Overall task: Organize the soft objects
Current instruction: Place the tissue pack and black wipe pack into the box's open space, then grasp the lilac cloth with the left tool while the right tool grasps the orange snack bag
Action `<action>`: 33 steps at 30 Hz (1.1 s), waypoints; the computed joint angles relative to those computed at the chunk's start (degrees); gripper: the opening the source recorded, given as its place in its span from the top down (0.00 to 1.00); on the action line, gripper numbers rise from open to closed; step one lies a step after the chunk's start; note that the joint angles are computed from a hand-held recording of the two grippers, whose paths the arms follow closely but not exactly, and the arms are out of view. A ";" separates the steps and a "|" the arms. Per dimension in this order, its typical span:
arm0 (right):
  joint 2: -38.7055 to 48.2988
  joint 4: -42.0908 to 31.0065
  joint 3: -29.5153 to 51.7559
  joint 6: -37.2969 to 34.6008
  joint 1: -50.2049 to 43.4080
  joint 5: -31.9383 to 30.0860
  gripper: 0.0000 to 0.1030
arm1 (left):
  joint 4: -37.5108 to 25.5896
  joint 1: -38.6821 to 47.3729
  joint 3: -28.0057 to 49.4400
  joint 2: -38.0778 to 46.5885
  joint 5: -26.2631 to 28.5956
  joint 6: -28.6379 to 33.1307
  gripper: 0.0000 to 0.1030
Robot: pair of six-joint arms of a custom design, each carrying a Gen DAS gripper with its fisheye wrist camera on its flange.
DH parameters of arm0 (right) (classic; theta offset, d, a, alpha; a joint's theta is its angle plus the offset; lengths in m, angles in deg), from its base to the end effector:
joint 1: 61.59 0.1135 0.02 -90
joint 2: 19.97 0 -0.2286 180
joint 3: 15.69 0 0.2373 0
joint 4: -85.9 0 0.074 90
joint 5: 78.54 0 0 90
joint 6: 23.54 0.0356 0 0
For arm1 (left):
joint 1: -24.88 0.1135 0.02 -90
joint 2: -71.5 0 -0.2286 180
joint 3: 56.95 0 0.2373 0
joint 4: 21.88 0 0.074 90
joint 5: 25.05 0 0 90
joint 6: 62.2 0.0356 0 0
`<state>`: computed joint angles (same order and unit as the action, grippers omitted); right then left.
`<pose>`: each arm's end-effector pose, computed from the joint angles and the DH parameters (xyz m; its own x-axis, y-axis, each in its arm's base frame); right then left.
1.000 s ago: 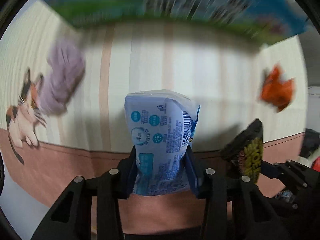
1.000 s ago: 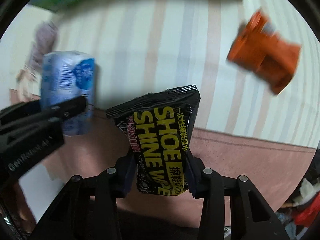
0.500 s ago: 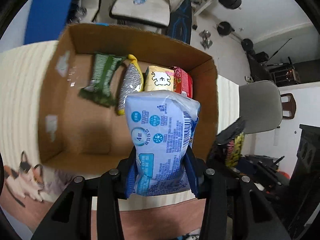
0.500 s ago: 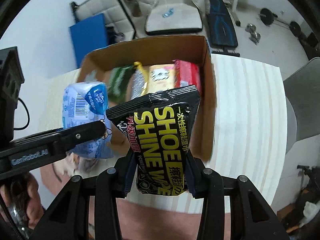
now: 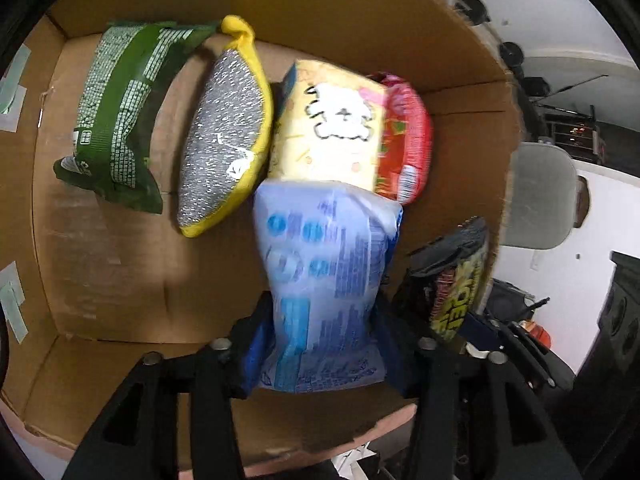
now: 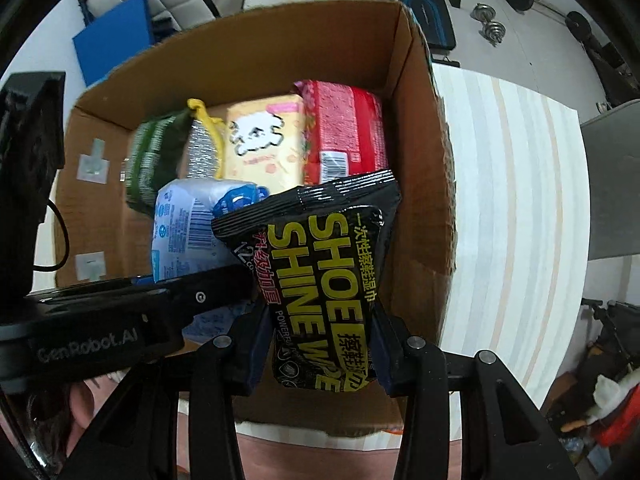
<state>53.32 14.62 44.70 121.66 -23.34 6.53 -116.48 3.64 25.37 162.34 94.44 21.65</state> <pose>0.1526 0.1242 0.1706 -0.9580 0.2865 0.0123 0.2856 0.9492 0.1321 0.2119 -0.1012 0.2047 -0.9251 0.2595 0.2770 0.1127 0.8847 -0.4523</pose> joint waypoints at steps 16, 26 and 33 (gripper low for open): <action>0.11 -8.55 6.74 0.39 2.20 2.38 0.05 | -5.96 -2.48 3.69 -9.94 -14.68 -0.23 0.03; -4.87 -12.91 7.80 10.46 12.75 6.63 0.00 | -6.41 -0.58 3.62 -22.74 -22.66 3.26 0.01; -7.94 -15.88 11.40 21.52 23.99 12.15 0.00 | -9.28 2.85 4.05 -33.11 -24.42 5.14 0.01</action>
<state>45.38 -1.25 56.10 143.18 0.65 18.69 -125.76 6.49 29.42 129.23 70.02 26.79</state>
